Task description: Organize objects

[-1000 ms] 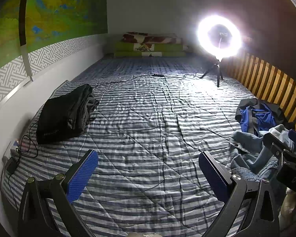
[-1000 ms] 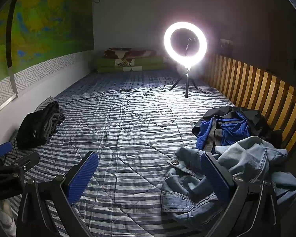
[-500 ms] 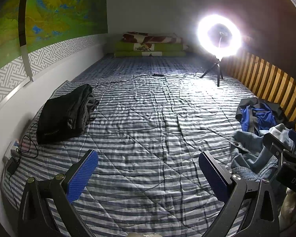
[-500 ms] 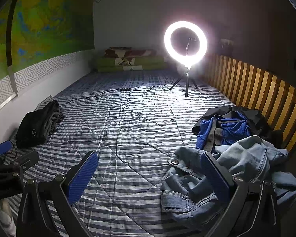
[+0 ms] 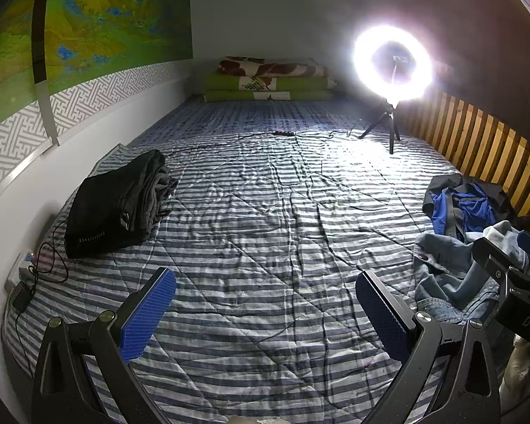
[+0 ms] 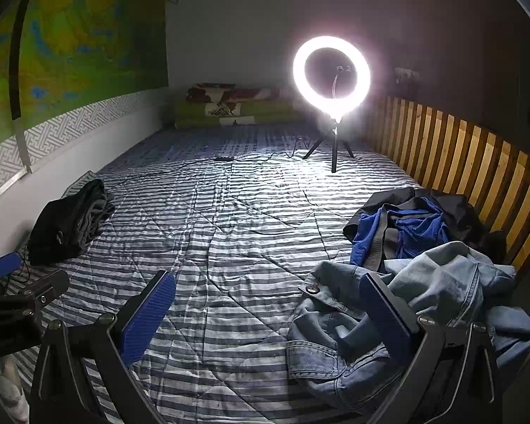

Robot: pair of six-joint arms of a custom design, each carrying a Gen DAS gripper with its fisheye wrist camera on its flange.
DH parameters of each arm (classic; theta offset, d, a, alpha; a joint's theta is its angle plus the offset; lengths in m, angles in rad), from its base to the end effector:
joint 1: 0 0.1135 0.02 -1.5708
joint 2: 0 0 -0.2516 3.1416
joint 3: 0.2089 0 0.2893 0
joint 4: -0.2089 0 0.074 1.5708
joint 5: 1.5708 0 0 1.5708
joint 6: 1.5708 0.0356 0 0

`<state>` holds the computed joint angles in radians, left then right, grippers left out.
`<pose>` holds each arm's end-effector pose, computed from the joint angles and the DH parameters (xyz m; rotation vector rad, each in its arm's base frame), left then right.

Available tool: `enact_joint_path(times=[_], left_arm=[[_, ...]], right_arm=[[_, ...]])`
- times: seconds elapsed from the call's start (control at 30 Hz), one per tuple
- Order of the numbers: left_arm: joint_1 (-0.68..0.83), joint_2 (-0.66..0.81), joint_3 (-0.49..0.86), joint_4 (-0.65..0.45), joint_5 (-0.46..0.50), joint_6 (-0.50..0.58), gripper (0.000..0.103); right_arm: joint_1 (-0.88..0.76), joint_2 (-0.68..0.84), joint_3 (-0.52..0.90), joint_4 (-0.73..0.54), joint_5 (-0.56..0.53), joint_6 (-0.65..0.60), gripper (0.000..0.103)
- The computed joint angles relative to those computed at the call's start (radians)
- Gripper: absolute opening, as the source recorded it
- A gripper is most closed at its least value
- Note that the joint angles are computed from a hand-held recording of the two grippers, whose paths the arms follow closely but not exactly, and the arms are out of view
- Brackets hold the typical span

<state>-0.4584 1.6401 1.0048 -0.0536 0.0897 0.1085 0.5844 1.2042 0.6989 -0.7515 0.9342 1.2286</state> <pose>0.3441 -0.1734 0.1753 0.6816 2.1678 -0.2871 0.2125 0.1063 0.1734 0.8607 2.0258 -0.4087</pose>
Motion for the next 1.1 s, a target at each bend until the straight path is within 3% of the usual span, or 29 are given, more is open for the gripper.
enact_joint_path(times=[0.6,1.1], left_arm=[[-0.002,0.024,0.019,-0.001,-0.005,0.001,0.103],[-0.015,0.143,0.090,-0.002,-0.002,0.010,0.103]], right_arm=[[-0.017,0.002,-0.015,0.031,-0.015,-0.023,0.102],[-0.092,0.014,-0.060,0.128,-0.057,-0.093,0.102]])
